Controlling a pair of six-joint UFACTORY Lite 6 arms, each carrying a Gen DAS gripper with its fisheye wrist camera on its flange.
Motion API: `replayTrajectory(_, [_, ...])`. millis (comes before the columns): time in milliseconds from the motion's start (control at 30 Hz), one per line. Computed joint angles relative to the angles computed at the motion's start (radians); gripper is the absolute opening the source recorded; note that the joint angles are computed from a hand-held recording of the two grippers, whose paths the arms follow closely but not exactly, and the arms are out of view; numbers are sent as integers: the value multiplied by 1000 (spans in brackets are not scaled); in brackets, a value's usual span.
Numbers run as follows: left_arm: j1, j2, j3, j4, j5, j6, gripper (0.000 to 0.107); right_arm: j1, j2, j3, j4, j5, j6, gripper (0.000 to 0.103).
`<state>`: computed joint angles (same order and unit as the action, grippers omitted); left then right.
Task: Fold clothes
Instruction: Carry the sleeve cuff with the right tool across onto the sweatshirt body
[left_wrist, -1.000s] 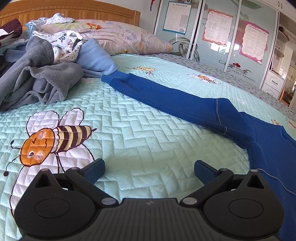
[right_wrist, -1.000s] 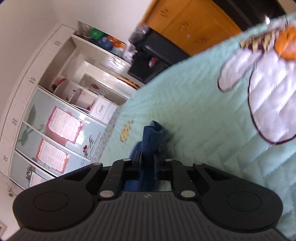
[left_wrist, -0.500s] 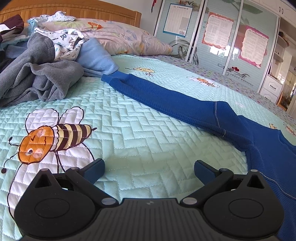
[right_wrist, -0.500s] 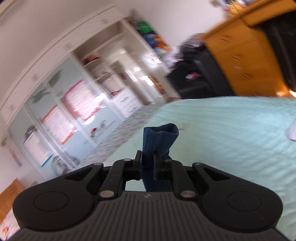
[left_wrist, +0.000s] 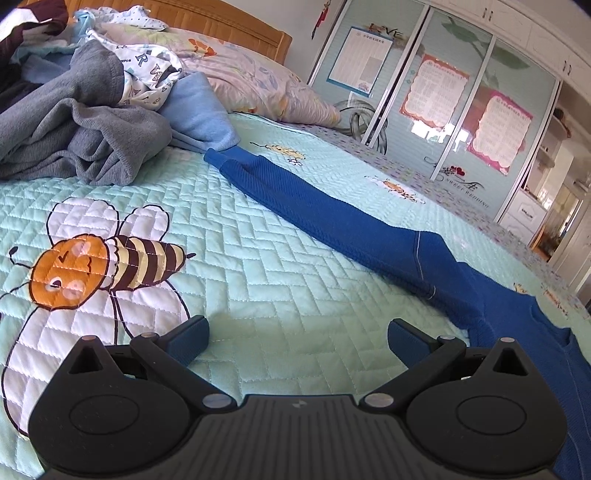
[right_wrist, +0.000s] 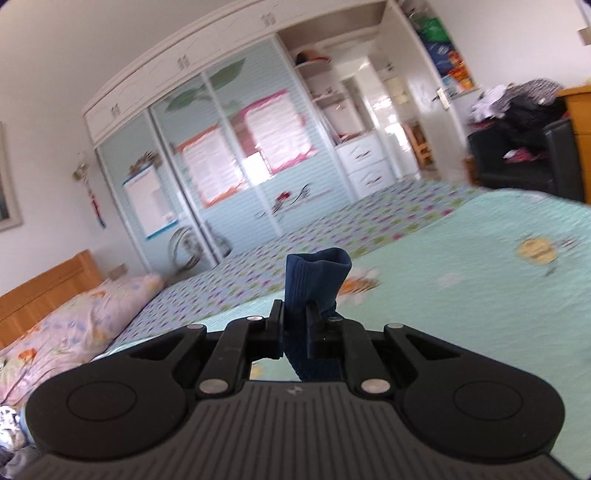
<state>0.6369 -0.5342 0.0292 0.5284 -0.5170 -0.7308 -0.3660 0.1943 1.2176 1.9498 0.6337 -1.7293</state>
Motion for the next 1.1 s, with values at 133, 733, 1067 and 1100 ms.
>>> replayTrajectory(133, [17, 11, 2, 29, -16, -20, 102, 267, 47, 14, 192, -189, -163, 12])
replayTrajectory(733, [13, 19, 15, 34, -6, -28, 102, 595, 212, 6, 713, -361, -631, 12])
replayTrajectory(1067, [-22, 18, 20, -24, 12, 9, 102, 679, 243, 11, 957, -376, -921, 11])
replayTrajectory(1100, [-20, 19, 19, -21, 11, 7, 102, 688, 247, 17, 957, -380, -926, 11])
